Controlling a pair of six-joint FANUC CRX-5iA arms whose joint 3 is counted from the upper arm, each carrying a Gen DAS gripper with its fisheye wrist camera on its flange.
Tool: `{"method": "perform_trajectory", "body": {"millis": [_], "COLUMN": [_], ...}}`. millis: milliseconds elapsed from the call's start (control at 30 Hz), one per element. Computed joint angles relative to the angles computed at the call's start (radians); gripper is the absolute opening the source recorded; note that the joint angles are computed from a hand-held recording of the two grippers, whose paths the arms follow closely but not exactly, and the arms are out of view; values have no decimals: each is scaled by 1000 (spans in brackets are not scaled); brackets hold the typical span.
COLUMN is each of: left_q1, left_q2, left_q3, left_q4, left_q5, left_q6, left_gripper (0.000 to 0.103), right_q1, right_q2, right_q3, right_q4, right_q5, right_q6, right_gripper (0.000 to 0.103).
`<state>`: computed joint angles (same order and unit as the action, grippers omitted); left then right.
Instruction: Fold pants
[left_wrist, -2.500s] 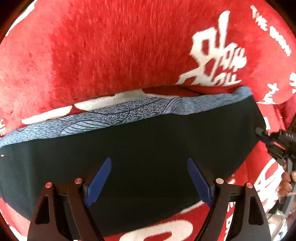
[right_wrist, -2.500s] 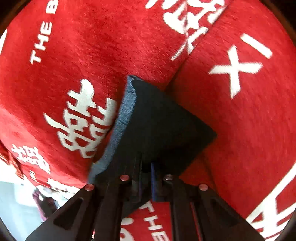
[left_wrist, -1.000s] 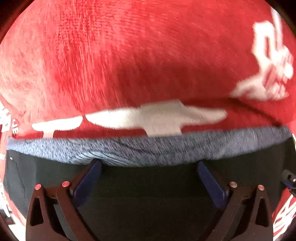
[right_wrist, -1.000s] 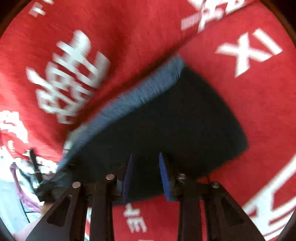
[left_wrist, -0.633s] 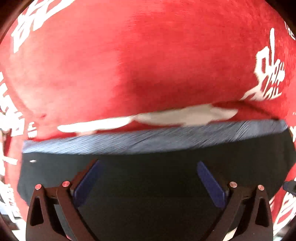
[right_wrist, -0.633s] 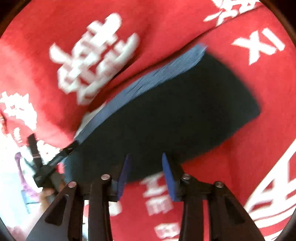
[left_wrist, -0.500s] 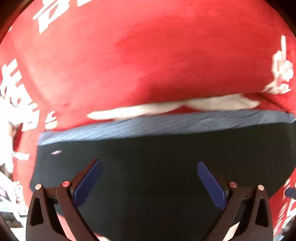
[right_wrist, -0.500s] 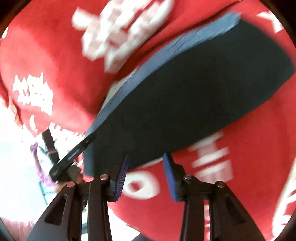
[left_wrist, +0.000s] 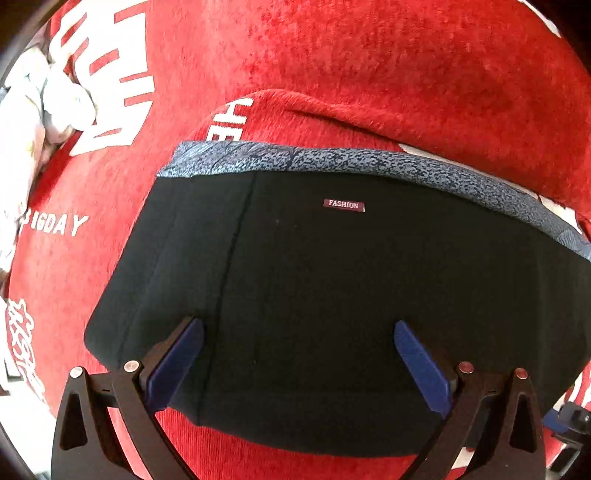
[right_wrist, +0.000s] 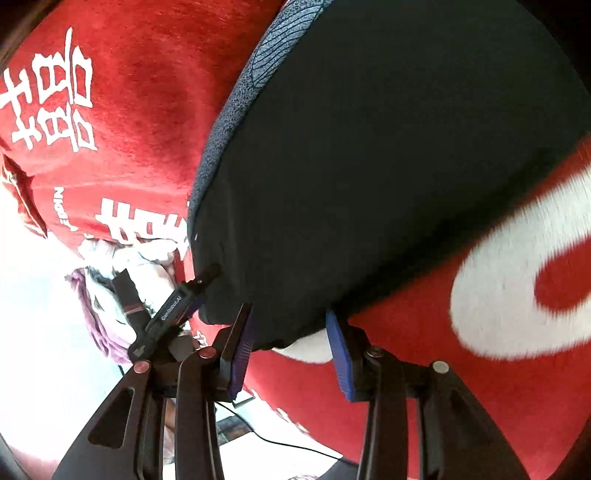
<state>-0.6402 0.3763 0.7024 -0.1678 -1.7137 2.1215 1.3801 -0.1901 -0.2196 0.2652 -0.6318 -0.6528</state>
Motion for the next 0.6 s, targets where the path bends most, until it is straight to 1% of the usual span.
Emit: {"method": "perform_trajectory", "body": {"millis": [67, 133, 167, 233, 267, 300, 333, 367, 400, 433, 467, 500, 533, 600], "left_q1": [-2, -5, -7, -5, 6, 2, -1, -2, -1, 0, 0, -1, -1, 3], "left_q2": [-23, -36, -36, -49, -73, -82, -83, -80, -78, -78, -77, -73, -67, -62], "left_q3": [-38, -57, -56, -75, -119, -129, -123, -119, -116, -116, -115, -108, -100, -96], "left_q4": [-9, -4, -4, -4, -2, -4, -7, -7, -6, -5, -3, -3, -3, 1], "left_q5": [35, 49, 48, 64, 99, 112, 110, 108, 107, 107, 104, 97, 89, 80], "left_q6": [6, 25, 28, 21, 10, 10, 6, 3, -2, -6, -9, -10, -12, -17], "left_gripper": [103, 103, 103, 103, 103, 103, 103, 103, 103, 103, 103, 103, 103, 103], "right_q1": [4, -18, -32, -35, -39, -43, -45, -44, -39, -38, -28, -21, -19, -21], "right_q2": [15, 37, 46, 47, 50, 54, 60, 56, 47, 45, 41, 45, 64, 86], "right_q3": [59, 101, 106, 79, 75, 69, 49, 37, 38, 45, 42, 62, 110, 164], "right_q4": [-65, -127, -126, -64, -52, -49, -28, -15, -30, -41, -7, -11, -49, -118], "right_q5": [-73, -112, -104, -76, -69, -60, -25, -16, -42, -54, -61, -93, -159, -238], "right_q6": [58, 105, 107, 71, 70, 71, 36, 5, 5, 17, -6, 13, 76, 133], "right_gripper": [43, 44, 44, 45, 45, 45, 44, 31, 16, 15, 14, 12, 12, 11]}}
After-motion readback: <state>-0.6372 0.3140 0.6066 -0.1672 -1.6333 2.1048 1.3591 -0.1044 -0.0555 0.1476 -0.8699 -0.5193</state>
